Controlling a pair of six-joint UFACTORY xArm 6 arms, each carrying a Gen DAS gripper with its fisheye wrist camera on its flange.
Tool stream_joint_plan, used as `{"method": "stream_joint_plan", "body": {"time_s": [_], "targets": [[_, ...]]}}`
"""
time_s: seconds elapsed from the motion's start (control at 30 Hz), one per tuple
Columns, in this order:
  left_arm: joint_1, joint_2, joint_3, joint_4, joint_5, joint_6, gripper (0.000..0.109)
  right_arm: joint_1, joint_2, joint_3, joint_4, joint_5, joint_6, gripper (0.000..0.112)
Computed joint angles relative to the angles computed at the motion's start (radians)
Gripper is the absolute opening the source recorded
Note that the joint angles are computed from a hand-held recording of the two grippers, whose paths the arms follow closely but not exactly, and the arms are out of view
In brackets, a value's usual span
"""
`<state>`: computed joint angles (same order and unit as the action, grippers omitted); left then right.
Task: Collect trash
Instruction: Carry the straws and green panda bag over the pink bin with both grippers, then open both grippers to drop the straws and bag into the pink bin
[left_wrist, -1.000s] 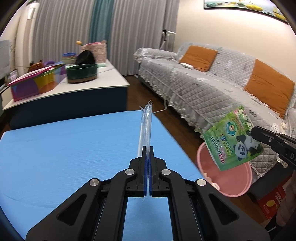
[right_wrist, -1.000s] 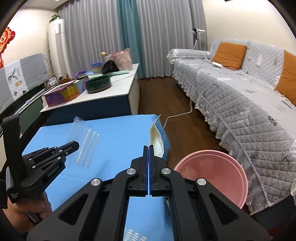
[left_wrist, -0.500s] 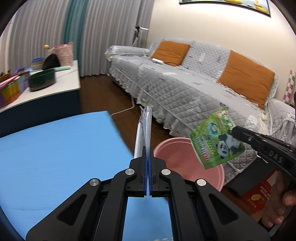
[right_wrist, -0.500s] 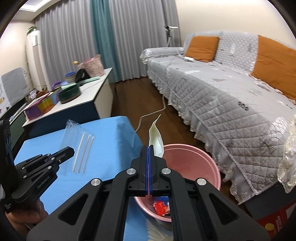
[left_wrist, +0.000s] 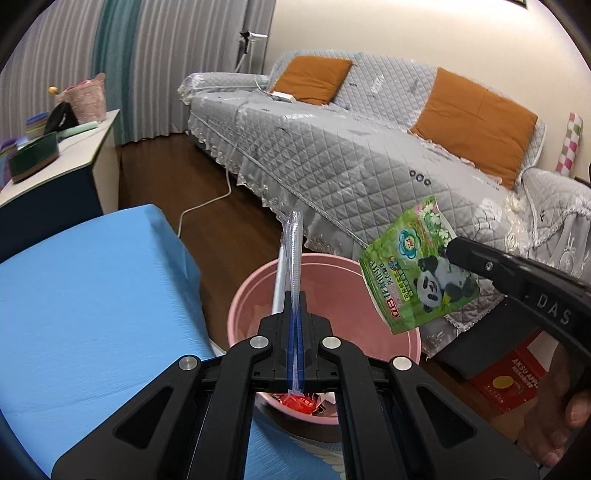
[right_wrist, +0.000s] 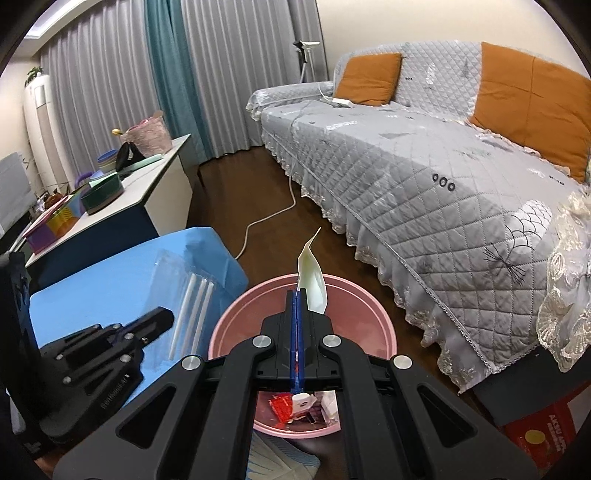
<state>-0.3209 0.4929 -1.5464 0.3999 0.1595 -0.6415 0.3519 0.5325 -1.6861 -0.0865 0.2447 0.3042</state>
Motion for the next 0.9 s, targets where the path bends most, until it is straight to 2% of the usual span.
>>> {"method": "stream_joint_plan", "body": {"time_s": [0.07, 0.13, 0.2, 0.23, 0.27, 0.3, 0.33, 0.37, 0.5, 0.63, 0.73, 0.9], "targets": [[-0.008, 0.023, -0.028, -0.065, 0.013, 0.063, 0.001, -0.004, 0.006, -0.006, 0.025, 0.005, -0.015, 0.001], [-0.017, 0.052, -0.065, -0.210, 0.036, 0.204, 0.003, -0.007, 0.016, -0.020, 0.049, 0.017, -0.034, 0.001], [-0.022, 0.078, -0.102, -0.282, 0.061, 0.266, 0.017, -0.011, 0.031, -0.044, 0.021, 0.047, -0.006, 0.004], [-0.019, 0.082, -0.104, -0.298, 0.063, 0.270, 0.032, -0.014, 0.040, -0.058, 0.005, 0.068, 0.017, 0.005], [-0.017, 0.086, -0.106, -0.303, 0.059, 0.263, 0.040, -0.016, 0.048, -0.069, 0.029, 0.082, 0.009, 0.007], [-0.013, 0.081, -0.097, -0.323, 0.053, 0.261, 0.041, -0.019, 0.051, -0.072, 0.051, 0.089, 0.002, 0.021], [-0.011, 0.076, -0.087, -0.351, 0.049, 0.274, 0.041, -0.022, 0.053, -0.075, 0.051, 0.093, 0.017, 0.043], [-0.011, 0.075, -0.086, -0.367, 0.051, 0.281, 0.041, -0.024, 0.051, -0.070, 0.043, 0.083, 0.035, 0.052], [-0.001, 0.050, -0.057, -0.300, 0.049, 0.222, 0.042, -0.025, 0.042, -0.063, 0.002, 0.064, 0.076, 0.052], [0.023, -0.021, 0.024, -0.154, 0.023, 0.079, 0.043, -0.025, 0.029, -0.052, -0.056, 0.047, 0.154, 0.052], [0.045, -0.086, 0.089, -0.037, 0.010, -0.027, 0.050, -0.018, 0.006, -0.031, -0.102, 0.032, 0.201, 0.058], [0.090, -0.230, 0.225, 0.237, 0.000, -0.251, 0.055, 0.015, -0.052, 0.019, -0.242, 0.000, 0.291, 0.070]]}}
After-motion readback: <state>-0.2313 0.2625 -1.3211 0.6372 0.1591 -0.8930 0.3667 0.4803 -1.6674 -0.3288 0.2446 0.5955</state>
